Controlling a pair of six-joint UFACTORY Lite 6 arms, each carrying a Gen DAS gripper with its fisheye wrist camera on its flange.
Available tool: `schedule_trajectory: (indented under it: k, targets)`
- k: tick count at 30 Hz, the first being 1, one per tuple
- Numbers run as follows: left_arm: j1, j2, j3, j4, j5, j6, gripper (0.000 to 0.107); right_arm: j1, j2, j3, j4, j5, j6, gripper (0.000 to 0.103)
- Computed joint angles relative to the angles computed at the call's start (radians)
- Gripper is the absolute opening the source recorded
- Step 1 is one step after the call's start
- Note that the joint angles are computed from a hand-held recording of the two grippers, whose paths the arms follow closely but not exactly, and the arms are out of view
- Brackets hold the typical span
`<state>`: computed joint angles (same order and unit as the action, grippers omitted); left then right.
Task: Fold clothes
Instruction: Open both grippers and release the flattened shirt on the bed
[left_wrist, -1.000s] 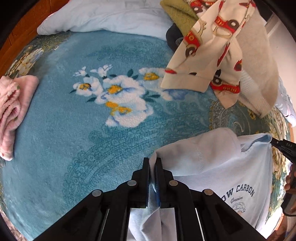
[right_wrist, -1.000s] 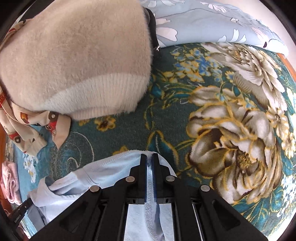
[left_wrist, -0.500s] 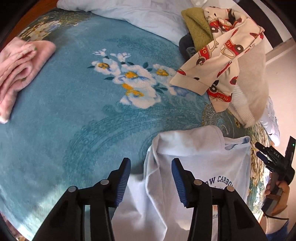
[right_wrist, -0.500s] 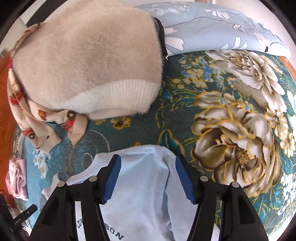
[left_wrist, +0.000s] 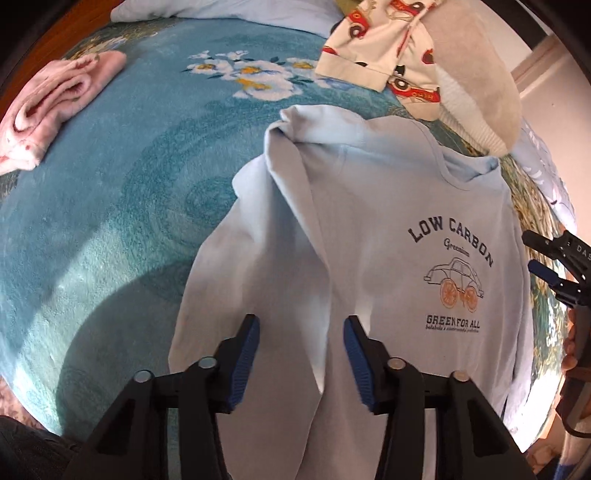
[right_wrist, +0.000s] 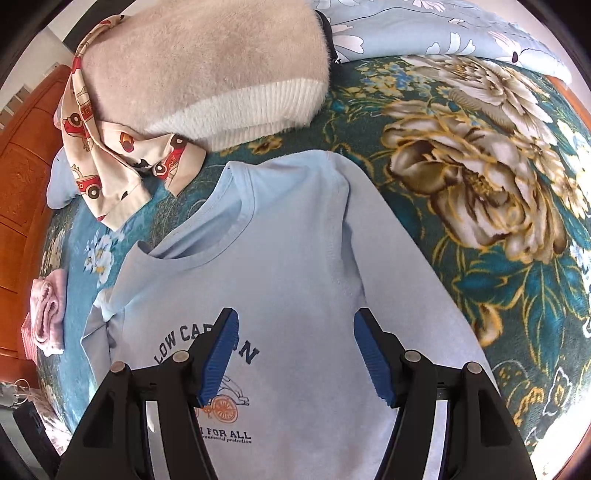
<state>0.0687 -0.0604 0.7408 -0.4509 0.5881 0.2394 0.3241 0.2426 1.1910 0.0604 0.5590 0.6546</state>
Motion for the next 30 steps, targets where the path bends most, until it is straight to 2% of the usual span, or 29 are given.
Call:
schedule_trajectory:
  k: [1, 4, 10, 15, 19, 22, 24, 25, 27, 28, 30]
  targets:
    - [0.013, -0.002, 0.001, -0.038, 0.014, 0.045, 0.013, 0.000, -0.005, -0.006, 0.021, -0.004, -0.015, 0.066]
    - [0.066, -0.017, 0.001, -0.070, 0.033, 0.099, 0.002, 0.001, -0.021, -0.022, 0.045, -0.008, -0.034, 0.066]
    - [0.265, 0.049, 0.137, -0.013, 0.067, 0.140, 0.002, -0.034, -0.070, -0.074, 0.049, -0.015, -0.047, 0.066]
    - [0.408, 0.272, 0.464, 0.132, 0.117, 0.083, 0.002, -0.065, -0.117, -0.125, 0.041, -0.016, -0.059, 0.066]
    - [0.429, 0.474, 0.719, 0.232, 0.172, -0.015, 0.002, -0.093, -0.177, -0.186, 0.035, -0.009, -0.059, 0.066]
    - [0.437, 0.557, 0.807, 0.313, 0.179, -0.088, 0.006, -0.118, -0.255, -0.248, 0.001, 0.019, -0.056, 0.066]
    - [0.455, 0.568, 0.825, 0.274, 0.200, -0.069, 0.006, -0.155, -0.321, -0.295, -0.024, 0.051, -0.072, 0.066]
    - [0.466, 0.571, 0.832, 0.244, 0.212, -0.051, 0.010, -0.179, -0.356, -0.320, -0.039, 0.069, -0.082, 0.066]
    - [0.485, 0.551, 0.817, 0.180, 0.223, -0.019, 0.029, -0.231, -0.422, -0.372, -0.071, 0.112, -0.096, 0.066]
    - [0.491, 0.520, 0.788, 0.141, 0.219, -0.004, 0.043, -0.259, -0.452, -0.397, -0.087, 0.135, -0.105, 0.066]
    - [0.490, 0.392, 0.637, 0.027, 0.182, 0.058, 0.046, -0.306, -0.513, -0.451, -0.110, 0.180, -0.120, 0.066]
